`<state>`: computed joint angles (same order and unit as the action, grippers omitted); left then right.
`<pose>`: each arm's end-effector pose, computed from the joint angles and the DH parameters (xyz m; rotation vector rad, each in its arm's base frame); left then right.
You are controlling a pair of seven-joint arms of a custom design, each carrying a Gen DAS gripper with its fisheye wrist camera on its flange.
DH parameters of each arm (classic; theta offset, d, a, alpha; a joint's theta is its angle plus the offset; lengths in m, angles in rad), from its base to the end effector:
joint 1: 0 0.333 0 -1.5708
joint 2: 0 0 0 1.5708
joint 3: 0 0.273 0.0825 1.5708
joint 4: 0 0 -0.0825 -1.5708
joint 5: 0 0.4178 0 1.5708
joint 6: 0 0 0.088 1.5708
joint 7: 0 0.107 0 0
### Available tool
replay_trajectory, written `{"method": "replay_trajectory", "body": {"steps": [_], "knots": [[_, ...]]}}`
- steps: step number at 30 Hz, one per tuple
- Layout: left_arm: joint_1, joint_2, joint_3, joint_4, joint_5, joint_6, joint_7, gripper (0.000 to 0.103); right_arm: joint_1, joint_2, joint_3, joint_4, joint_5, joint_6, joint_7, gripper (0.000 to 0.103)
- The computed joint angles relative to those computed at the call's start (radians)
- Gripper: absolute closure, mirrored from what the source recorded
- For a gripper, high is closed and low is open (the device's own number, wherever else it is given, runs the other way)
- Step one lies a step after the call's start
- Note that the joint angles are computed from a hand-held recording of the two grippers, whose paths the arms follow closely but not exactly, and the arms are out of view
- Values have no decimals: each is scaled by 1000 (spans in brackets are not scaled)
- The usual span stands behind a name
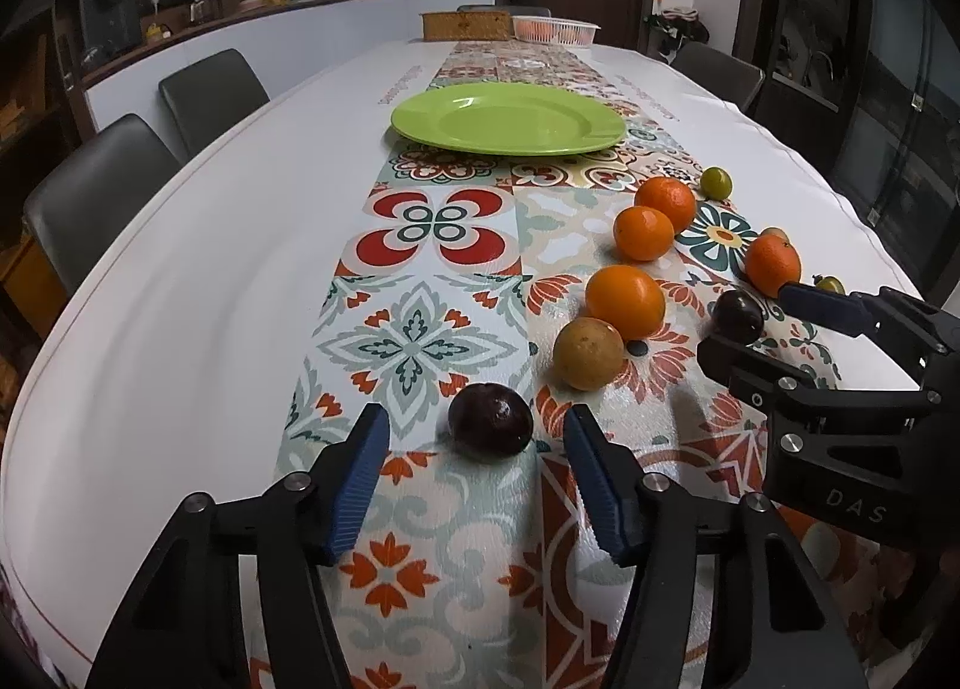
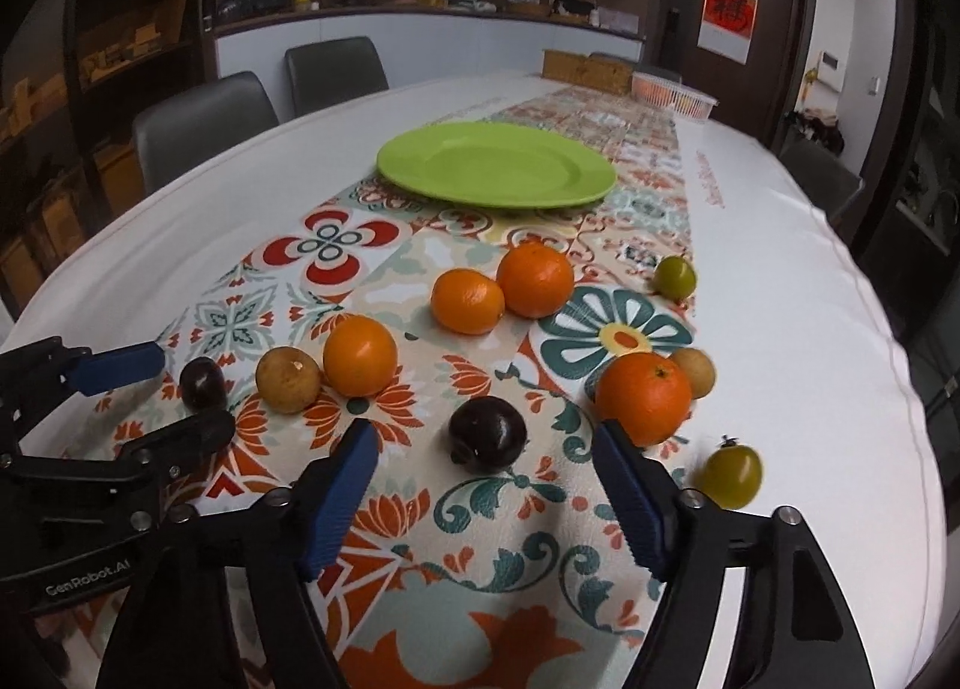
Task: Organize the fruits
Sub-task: 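Close the left tool on a dark plum while the right tool grasps another dark plum, then lift both held plums and carry them toward the green plate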
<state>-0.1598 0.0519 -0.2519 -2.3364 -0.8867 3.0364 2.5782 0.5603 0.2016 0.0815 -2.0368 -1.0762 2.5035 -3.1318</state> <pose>0.5339 -0.1688 0.3018 -1.2971 2.3424 -0.8449 0.4977 0.3788 0.3075 -1.6941 1.9287 -0.8136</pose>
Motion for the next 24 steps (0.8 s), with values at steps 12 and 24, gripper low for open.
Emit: {"method": "replay_trajectory", "body": {"steps": [12, 24], "knots": [[18, 12, 7, 30, 43, -82, -39, 71, -4, 36, -15, 30, 89, 43, -75, 49], [17, 11, 13, 38, 89, -106, -92, 74, 6, 42, -27, 41, 102, 20, -87, 70]]}}
